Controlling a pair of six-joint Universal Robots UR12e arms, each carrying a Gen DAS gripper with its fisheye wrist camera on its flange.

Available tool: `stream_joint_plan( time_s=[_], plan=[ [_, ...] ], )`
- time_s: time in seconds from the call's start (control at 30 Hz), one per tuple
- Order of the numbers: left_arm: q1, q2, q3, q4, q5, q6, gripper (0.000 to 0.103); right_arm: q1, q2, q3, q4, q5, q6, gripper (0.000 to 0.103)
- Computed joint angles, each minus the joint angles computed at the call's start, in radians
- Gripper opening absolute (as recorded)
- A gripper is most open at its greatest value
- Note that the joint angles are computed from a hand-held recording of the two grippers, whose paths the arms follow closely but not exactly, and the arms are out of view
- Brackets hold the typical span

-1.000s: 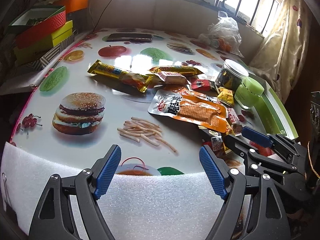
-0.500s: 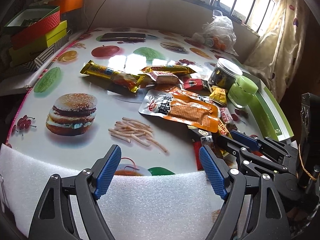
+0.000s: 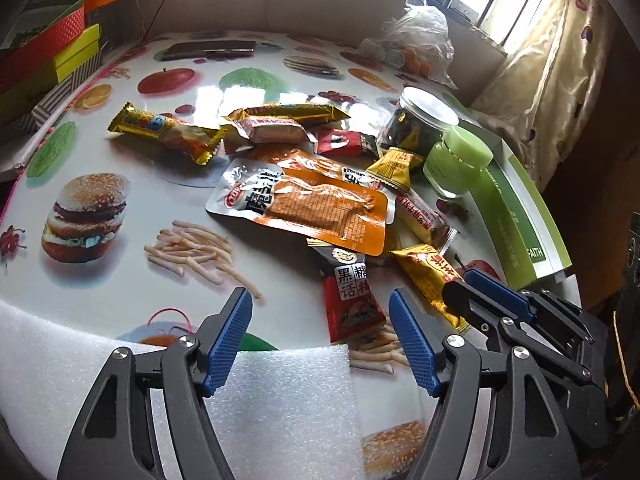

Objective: Organize snacks
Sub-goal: 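Lift the yellow packet with the right tool while the left tool grasps the red-black packet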

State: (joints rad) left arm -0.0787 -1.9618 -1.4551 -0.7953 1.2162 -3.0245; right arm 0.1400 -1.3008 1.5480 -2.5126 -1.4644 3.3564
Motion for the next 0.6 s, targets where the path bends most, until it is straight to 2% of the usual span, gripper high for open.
stream_joint_plan(
  time_s=[0.1, 0.27, 0.37, 0.5, 0.6],
  plan=[
    [-0.012, -0.009, 0.008, -0.02, 0.017, 0.018, 0.059, -0.003, -0.005, 0.005, 0.011, -0.006, -0.007, 0.02],
    [-0.02, -0.014, 0.009, 0.0, 0.032, 0.013, 0.059, -0.011, -0.003, 0.007, 0.022, 0.019, -0.01, 0.021],
    [-0.02, -0.02, 0.017, 0.0, 0.038, 0.004, 0.057, -0.008, 0.004, -0.004, 0.038, 0.015, -0.026, 0.032],
    [-0.021, -0.025, 0.02, 0.012, 0.044, 0.002, 0.054, -0.001, 0.018, -0.021, 0.06, -0.006, -0.037, 0.032],
    [-0.024, -0.028, 0.023, 0.019, 0.061, 0.006, 0.041, 0.001, 0.023, -0.027, 0.076, -0.014, -0.034, 0.032]
  ],
)
